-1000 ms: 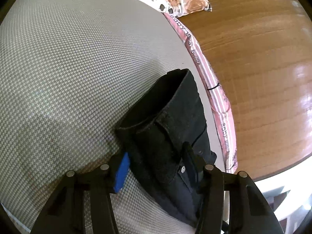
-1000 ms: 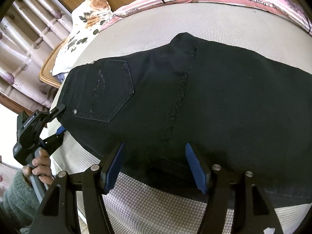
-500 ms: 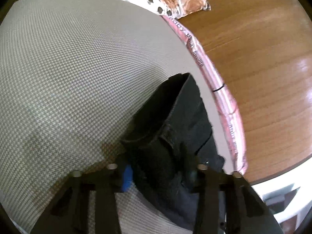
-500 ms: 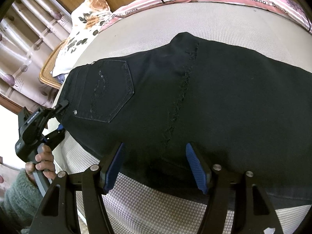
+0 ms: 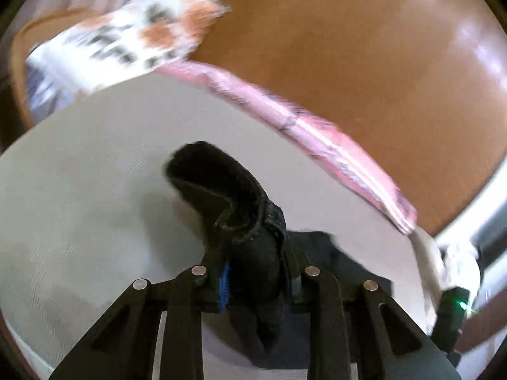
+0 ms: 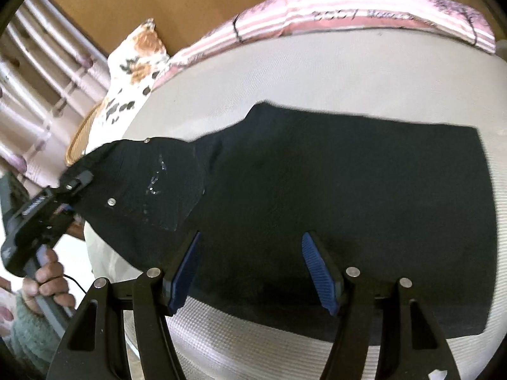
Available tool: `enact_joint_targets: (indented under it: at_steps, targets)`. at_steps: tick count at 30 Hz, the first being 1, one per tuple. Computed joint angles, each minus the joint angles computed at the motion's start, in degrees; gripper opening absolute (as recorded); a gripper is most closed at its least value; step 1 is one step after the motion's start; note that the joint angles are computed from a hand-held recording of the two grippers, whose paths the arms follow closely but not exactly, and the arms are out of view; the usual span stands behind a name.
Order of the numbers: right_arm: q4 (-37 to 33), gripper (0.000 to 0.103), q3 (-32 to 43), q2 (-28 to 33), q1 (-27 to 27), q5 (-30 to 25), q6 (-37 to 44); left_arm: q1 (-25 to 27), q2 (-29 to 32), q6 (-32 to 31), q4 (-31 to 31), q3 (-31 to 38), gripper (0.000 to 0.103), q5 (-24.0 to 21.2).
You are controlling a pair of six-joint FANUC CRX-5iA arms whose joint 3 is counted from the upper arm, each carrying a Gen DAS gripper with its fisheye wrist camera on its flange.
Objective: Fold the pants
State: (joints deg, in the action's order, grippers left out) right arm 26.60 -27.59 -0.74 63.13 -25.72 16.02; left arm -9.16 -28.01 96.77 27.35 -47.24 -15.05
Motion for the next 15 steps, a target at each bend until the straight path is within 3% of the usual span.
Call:
enact_joint_targets:
  at_steps: [4,9,15]
  targets:
    - [5.8,0.063,-4.0,-3.9,-1.6,1.2,-6.8,-8.1,5.4,-12.5,10.9,2.7,0.026,5.2]
    - [12.6,0.063,-9.7,-9.5,-4.0,1.2,-15.0,-20.0,15.3,-32.6,30.1,7.0,0.026,10.5]
    - [15.9,0.063,-14.4,-14.4,-6.6,0.6,-20.7,-23.4,25.5,-32.2,23.5,16.1,0.025,4.3]
